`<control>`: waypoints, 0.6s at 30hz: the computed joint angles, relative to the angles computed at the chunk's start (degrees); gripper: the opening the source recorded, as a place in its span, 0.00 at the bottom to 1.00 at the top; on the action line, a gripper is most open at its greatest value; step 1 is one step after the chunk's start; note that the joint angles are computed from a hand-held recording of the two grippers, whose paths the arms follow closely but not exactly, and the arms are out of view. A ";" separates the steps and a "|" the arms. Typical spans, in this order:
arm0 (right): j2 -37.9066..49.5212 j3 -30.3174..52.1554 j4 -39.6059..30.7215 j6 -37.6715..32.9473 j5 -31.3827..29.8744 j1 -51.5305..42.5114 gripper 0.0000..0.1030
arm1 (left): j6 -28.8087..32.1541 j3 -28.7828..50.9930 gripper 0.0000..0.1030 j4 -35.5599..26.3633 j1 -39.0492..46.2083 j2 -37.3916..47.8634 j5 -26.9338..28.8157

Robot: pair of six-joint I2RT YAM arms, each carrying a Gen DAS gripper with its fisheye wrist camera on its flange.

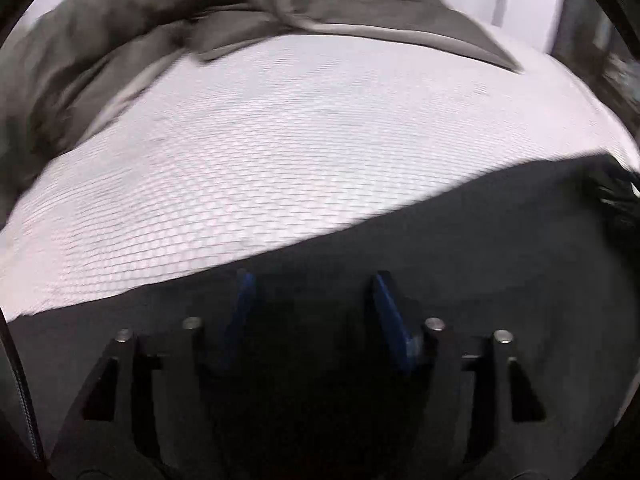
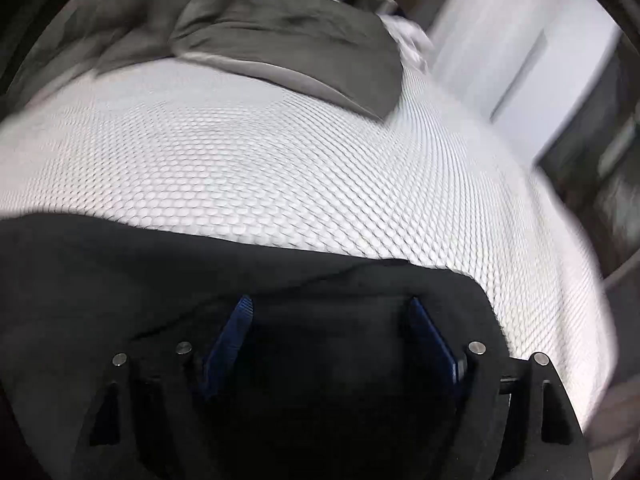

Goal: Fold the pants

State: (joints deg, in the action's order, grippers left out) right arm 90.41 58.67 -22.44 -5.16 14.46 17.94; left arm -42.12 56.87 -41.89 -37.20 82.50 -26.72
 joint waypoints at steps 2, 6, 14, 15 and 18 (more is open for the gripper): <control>-2.25 -1.70 1.81 -0.82 -0.40 -0.11 0.78 | -3.93 0.45 0.69 -3.66 -0.86 -0.83 -2.71; -7.00 -2.41 0.40 -2.04 1.91 6.91 0.81 | -3.14 -0.17 0.72 -4.90 -4.05 -7.62 -1.17; -20.56 -12.35 -7.70 9.05 -10.81 24.23 0.87 | -14.13 -2.41 0.99 -5.97 -28.98 -8.52 -3.70; -21.02 -13.99 -7.77 9.11 -9.71 26.67 0.87 | -14.44 -2.80 0.99 -6.89 -30.19 -7.63 -3.67; -21.84 -18.12 -6.85 7.37 -4.38 30.17 0.87 | -20.32 -6.60 0.99 -9.94 -35.30 -9.54 -4.42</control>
State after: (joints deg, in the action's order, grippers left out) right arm 68.56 40.55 -29.30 2.21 10.08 48.11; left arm -62.44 50.28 -51.83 -72.50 72.96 -31.14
